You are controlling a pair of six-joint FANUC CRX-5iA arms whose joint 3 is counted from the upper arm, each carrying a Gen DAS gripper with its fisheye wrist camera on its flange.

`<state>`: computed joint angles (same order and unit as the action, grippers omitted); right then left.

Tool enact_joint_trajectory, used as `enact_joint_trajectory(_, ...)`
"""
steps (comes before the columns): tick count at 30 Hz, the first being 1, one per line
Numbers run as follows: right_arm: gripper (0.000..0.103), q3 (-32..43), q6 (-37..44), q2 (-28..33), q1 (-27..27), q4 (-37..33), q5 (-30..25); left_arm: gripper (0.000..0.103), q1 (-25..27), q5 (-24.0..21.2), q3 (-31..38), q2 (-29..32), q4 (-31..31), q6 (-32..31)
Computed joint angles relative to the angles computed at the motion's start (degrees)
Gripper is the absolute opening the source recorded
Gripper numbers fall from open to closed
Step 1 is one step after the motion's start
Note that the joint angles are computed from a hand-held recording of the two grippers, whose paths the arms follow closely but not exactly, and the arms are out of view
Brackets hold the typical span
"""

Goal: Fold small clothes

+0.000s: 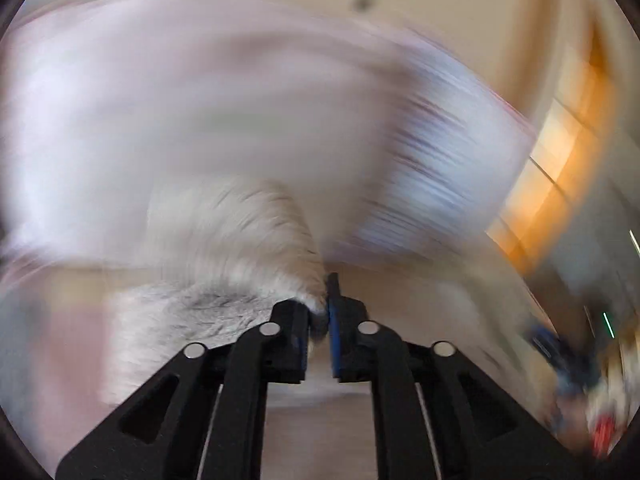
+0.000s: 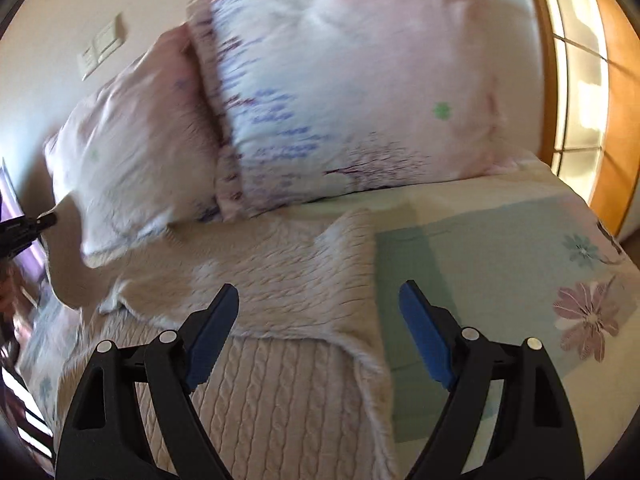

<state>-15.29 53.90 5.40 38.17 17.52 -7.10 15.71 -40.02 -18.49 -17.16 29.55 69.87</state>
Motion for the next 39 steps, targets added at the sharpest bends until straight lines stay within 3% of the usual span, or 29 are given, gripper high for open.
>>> enact_joint_trajectory(1, 0.084, 1.0, 2.3, 0.3, -0.1, -2.9, -1.3, 0.031, -4.3, -0.6, 1.6, 2.9, 0.3, -2.0)
enact_joint_trajectory(2, 0.084, 2.2, 4.9, 0.5, -0.3, -6.5, -3.7, 0.038, -8.2, -3.6, 4.4, 6.7, -1.8, -2.0)
enact_joint_trajectory(5, 0.084, 4.5, 18.2, -1.0, -2.1, -21.8, -9.5, 0.040, -11.0, -7.3, 5.5, 8.2, -9.8, 3.9)
enact_joint_trajectory(8, 0.083, 5.5, 31.5, -3.0, -5.8, -35.6, -16.7, 0.059, -5.0, -8.7, -1.5, 0.7, -11.8, 9.7)
enact_joint_trajectory(9, 0.081, 6.2, 36.5, -3.4, -7.9, -41.5, -20.5, 0.060, -1.7, -9.7, -4.4, -2.3, -10.8, 9.9)
enact_joint_trajectory(12, 0.062, 7.7, 45.2, -3.3, -13.8, -54.9, -30.7, 0.066, 8.9, -16.9, -12.0, -12.2, -10.2, 12.1)
enact_joint_trajectory(13, 0.056, 8.1, 47.9, -2.9, -16.4, -60.3, -35.2, 0.066, 12.1, -19.3, -14.5, -15.0, -8.6, 11.2)
enact_joint_trajectory(17, 0.042, 5.1, 55.4, -5.0, -21.0, -71.0, -40.9, 0.066, 23.5, -27.5, -23.8, -26.2, -0.6, 4.2)
enact_joint_trajectory(19, 0.030, 4.2, 59.8, -4.6, -24.2, -77.5, -47.2, 0.065, 25.5, -31.1, -26.1, -31.1, 1.7, 2.7)
enact_joint_trajectory(22, 0.014, 2.2, 63.9, -3.6, -27.0, -84.0, -54.6, 0.051, 28.3, -36.8, -30.1, -36.5, 7.7, -0.3)
enact_joint_trajectory(24, 0.010, 1.2, 65.6, -3.5, -27.3, -86.0, -56.2, 0.043, 29.2, -40.7, -31.5, -39.6, 9.0, -0.6)
enact_joint_trajectory(27, 0.009, 0.6, 68.7, -3.3, -28.5, -90.0, -57.8, 0.028, 30.3, -43.0, -33.2, -41.8, 10.7, -0.3)
enact_joint_trajectory(29, 0.009, 1.2, 70.1, -2.8, -29.5, -92.7, -59.3, 0.009, 25.4, -39.1, -32.9, -39.0, 9.7, 2.0)
enact_joint_trajectory(34, 0.008, 8.0, 73.9, -1.5, -29.5, -98.9, -57.7, 0.006, 22.8, -31.8, -30.4, -31.4, 13.9, -2.0)
enact_joint_trajectory(37, 0.008, 16.6, 74.4, 2.6, -28.8, -103.3, -54.6, 0.006, 20.7, -20.7, -24.0, -22.6, 16.4, -4.9)
enact_joint_trajectory(39, 0.008, 24.1, 72.7, 7.0, -26.9, -104.1, -49.7, 0.006, 17.7, -11.6, -18.5, -14.9, 17.1, -4.5)
